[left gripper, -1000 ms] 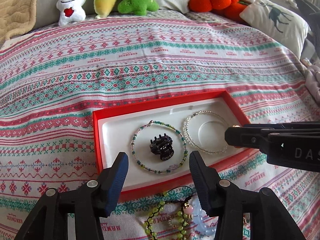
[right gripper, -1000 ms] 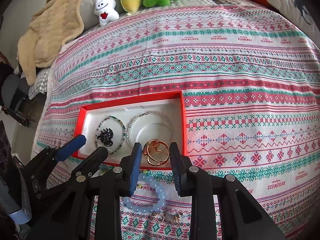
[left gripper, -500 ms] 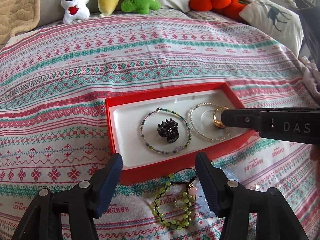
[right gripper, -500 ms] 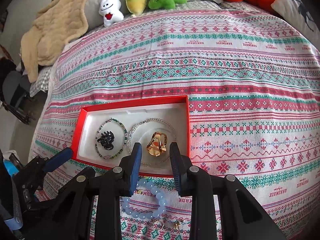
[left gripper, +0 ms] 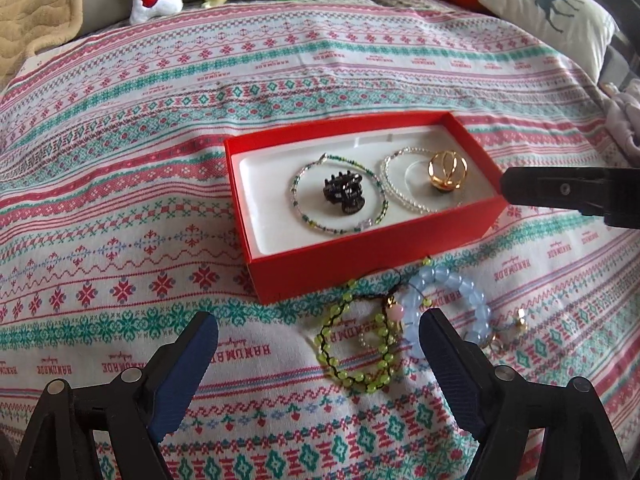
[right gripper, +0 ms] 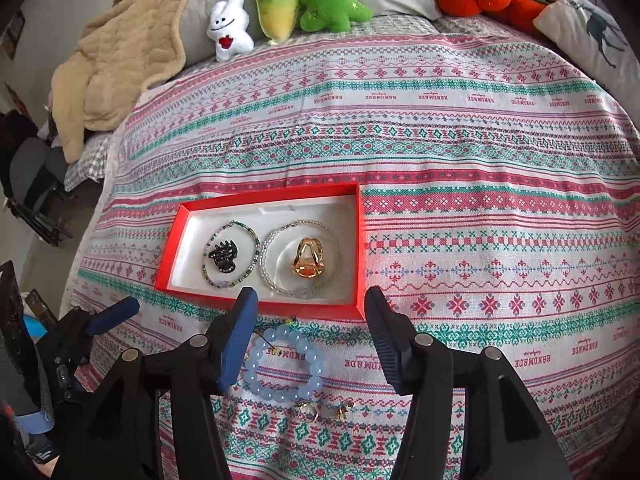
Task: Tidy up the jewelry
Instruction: 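Withdraw both tools and move toward the remaining bead bracelets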
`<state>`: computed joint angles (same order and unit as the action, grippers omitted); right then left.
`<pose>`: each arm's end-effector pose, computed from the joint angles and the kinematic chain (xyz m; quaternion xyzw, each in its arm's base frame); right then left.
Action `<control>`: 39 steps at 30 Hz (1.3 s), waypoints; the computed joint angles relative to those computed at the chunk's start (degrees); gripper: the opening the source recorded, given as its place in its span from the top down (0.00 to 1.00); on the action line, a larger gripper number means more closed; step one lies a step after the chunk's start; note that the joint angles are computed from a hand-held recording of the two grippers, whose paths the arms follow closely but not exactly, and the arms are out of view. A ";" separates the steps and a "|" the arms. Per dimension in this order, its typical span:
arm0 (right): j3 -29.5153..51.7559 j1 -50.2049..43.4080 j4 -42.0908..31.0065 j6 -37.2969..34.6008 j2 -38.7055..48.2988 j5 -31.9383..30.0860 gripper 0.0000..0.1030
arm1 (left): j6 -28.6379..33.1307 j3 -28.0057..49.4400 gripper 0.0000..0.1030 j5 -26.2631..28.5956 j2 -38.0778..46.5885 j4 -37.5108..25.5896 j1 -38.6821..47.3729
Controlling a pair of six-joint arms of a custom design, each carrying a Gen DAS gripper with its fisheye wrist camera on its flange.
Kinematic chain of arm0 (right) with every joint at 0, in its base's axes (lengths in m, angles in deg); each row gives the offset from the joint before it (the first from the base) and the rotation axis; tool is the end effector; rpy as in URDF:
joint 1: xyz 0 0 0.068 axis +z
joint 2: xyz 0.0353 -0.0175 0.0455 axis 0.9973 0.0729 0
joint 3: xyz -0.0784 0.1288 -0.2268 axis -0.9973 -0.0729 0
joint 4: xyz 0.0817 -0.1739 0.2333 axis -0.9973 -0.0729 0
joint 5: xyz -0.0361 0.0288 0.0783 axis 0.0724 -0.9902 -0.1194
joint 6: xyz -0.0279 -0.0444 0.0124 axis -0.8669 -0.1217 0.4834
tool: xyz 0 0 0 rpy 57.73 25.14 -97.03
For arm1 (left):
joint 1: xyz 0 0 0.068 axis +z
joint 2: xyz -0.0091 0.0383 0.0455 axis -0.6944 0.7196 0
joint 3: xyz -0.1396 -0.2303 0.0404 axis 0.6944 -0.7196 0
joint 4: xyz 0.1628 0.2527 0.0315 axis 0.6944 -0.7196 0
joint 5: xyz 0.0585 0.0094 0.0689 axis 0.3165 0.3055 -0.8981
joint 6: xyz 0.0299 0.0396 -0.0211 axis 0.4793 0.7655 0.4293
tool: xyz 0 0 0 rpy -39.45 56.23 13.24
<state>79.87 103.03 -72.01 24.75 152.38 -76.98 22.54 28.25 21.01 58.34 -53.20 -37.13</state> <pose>0.3429 0.1166 0.1807 -0.1484 0.9485 0.1777 0.2163 0.2447 0.0242 0.1451 0.0104 0.9569 -0.0394 0.2876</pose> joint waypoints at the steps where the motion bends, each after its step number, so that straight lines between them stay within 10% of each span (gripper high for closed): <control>1: -0.62 -0.20 -0.11 -0.20 -0.53 0.11 0.38 | 0.15 -0.34 0.16 -0.07 -0.04 -0.22 0.14; 23: -39.48 -1.44 18.39 9.23 -26.78 10.71 0.33 | 3.12 -9.22 0.15 -4.93 -5.77 1.95 -2.92; 39: -41.71 4.41 19.08 9.75 -29.40 14.28 0.32 | -5.92 -4.84 0.28 1.11 -2.15 0.82 -3.28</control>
